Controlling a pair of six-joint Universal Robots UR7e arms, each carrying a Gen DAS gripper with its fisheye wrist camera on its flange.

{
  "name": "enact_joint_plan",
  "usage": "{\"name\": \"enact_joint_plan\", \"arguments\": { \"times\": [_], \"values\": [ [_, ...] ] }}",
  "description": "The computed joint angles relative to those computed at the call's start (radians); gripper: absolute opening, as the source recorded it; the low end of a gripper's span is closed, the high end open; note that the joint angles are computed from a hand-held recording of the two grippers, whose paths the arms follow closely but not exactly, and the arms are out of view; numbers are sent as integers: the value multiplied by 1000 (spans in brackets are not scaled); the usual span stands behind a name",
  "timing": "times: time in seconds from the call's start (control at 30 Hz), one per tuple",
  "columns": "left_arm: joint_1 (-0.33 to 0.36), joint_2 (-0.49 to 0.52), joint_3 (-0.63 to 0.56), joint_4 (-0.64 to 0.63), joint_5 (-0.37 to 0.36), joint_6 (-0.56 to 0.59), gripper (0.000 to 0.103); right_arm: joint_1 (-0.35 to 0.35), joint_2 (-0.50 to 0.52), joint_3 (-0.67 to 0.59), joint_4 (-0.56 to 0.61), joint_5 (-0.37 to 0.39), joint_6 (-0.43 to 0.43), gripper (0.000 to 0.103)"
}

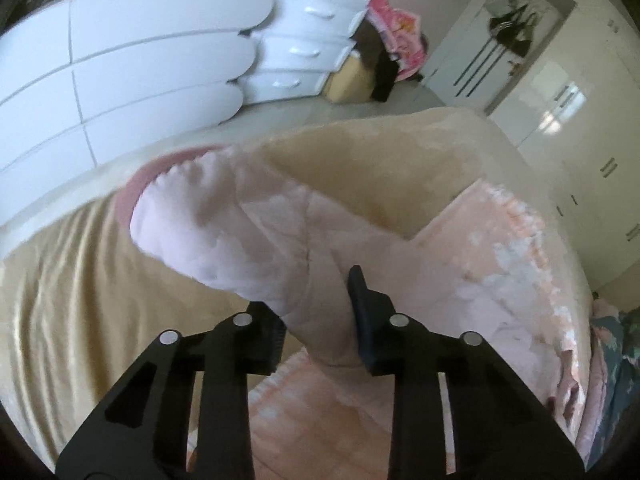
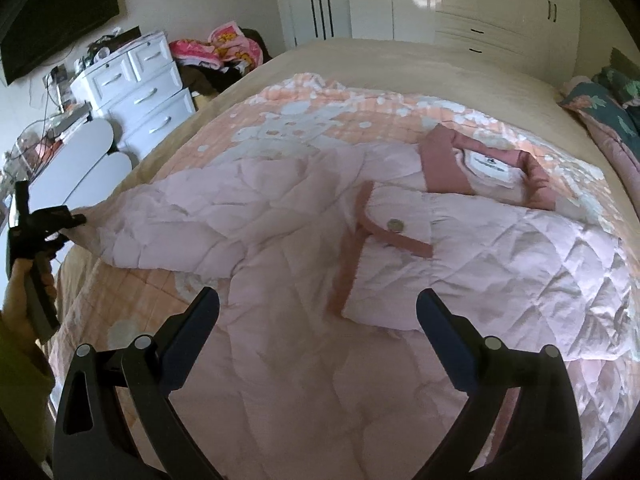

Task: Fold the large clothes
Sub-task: 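Lift the sleeve cuff with the left gripper above the jacket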

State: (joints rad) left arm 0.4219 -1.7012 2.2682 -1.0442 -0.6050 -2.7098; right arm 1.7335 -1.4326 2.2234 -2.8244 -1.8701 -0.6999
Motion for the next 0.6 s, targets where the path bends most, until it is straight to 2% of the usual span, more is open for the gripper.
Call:
{"name": "enact_joint_plan", "arguments": {
  "times": [0.13, 0.3, 0.6],
  "values": [
    [-32, 52, -73, 57, 31, 4, 15, -11, -38, -6, 29, 19, 8, 99],
    [-69, 164, -196, 132, 73, 33, 14, -24, -89, -13, 73, 50, 19, 99],
    [-101, 323, -363, 157, 140, 116, 14, -68, -186, -26, 145, 110, 25, 99]
  ]
}}
